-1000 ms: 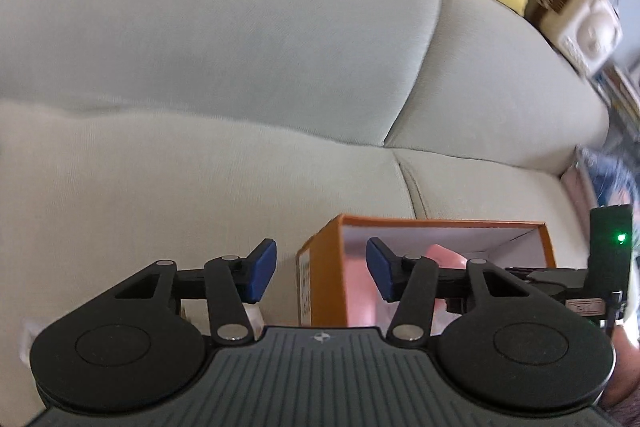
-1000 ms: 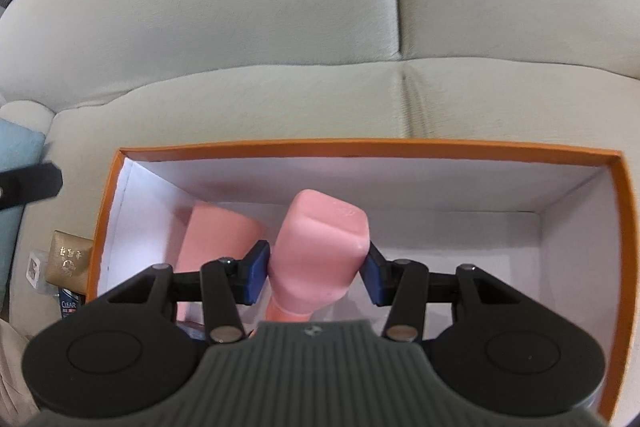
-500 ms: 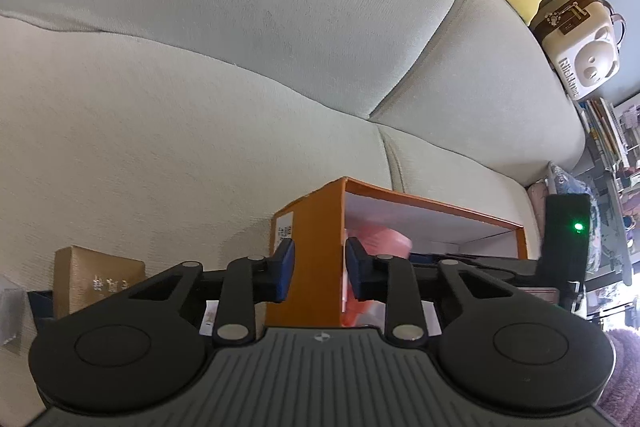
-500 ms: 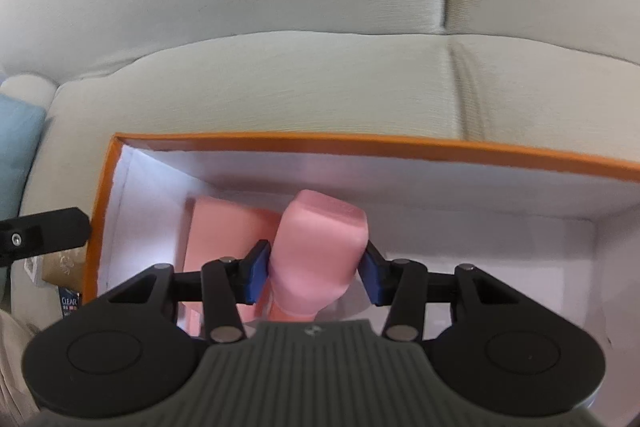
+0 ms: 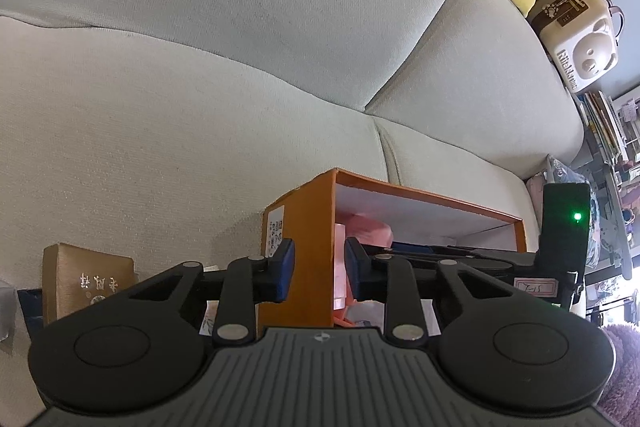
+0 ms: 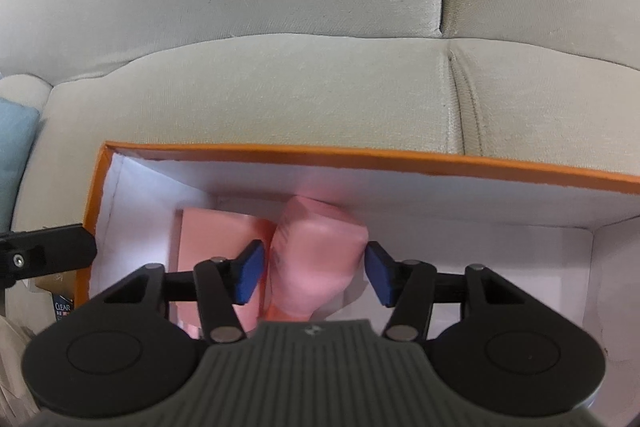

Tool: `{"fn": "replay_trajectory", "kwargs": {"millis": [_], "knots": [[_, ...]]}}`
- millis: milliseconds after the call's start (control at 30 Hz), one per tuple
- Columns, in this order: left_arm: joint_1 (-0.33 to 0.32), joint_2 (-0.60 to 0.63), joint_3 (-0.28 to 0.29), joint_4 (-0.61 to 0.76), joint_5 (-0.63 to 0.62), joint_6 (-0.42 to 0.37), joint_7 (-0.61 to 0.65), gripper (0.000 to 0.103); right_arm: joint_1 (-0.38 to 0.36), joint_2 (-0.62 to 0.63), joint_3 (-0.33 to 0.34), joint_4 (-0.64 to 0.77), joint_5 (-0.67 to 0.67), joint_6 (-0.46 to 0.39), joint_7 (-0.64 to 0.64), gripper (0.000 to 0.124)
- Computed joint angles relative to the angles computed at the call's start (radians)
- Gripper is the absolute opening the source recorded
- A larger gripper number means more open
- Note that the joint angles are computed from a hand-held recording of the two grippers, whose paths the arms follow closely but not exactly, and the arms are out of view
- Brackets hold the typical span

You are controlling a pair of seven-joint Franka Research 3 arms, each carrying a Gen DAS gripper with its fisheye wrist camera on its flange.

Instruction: Organize rigid objects

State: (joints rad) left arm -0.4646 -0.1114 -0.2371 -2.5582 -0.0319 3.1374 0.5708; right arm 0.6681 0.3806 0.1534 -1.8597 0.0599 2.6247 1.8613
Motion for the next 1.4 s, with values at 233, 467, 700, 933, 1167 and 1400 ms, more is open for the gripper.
{"fn": "replay_trajectory", "kwargs": {"millis": [233, 467, 700, 933, 1167, 1400], "knots": [[0.024, -0.003, -0.018, 0.002, 0.039, -0.007, -0.039, 0.032, -0.031, 0.01, 0.022, -0.02, 0.105, 0.023, 0.024, 0.053], [0.031, -0.007, -0.023, -0.001, 0.065, -0.006, -0.067, 0.032, -0.076, -0.044, 0.063, -0.02, 0.192, -0.037, -0.062, 0.052], [0.022, -0.003, -0.016, 0.005, 0.058, -0.008, -0.058, 0.032, -0.059, -0.019, 0.036, 0.111, 0.134, -0.254, -0.125, 0.052], [-0.002, 0.001, 0.003, 0.008, 0.014, -0.013, -0.017, 0.028, -0.016, 0.013, 0.01, 0.08, 0.065, -0.184, -0.066, 0.051], [-0.027, 0.016, 0.016, 0.011, -0.051, -0.004, 0.035, 0.025, -0.019, -0.019, 0.021, -0.043, 0.08, 0.011, -0.04, 0.055], [-0.018, 0.022, -0.003, 0.019, -0.07, -0.008, 0.047, 0.025, -0.05, -0.062, 0.051, -0.122, 0.156, 0.074, -0.105, 0.044]]}}
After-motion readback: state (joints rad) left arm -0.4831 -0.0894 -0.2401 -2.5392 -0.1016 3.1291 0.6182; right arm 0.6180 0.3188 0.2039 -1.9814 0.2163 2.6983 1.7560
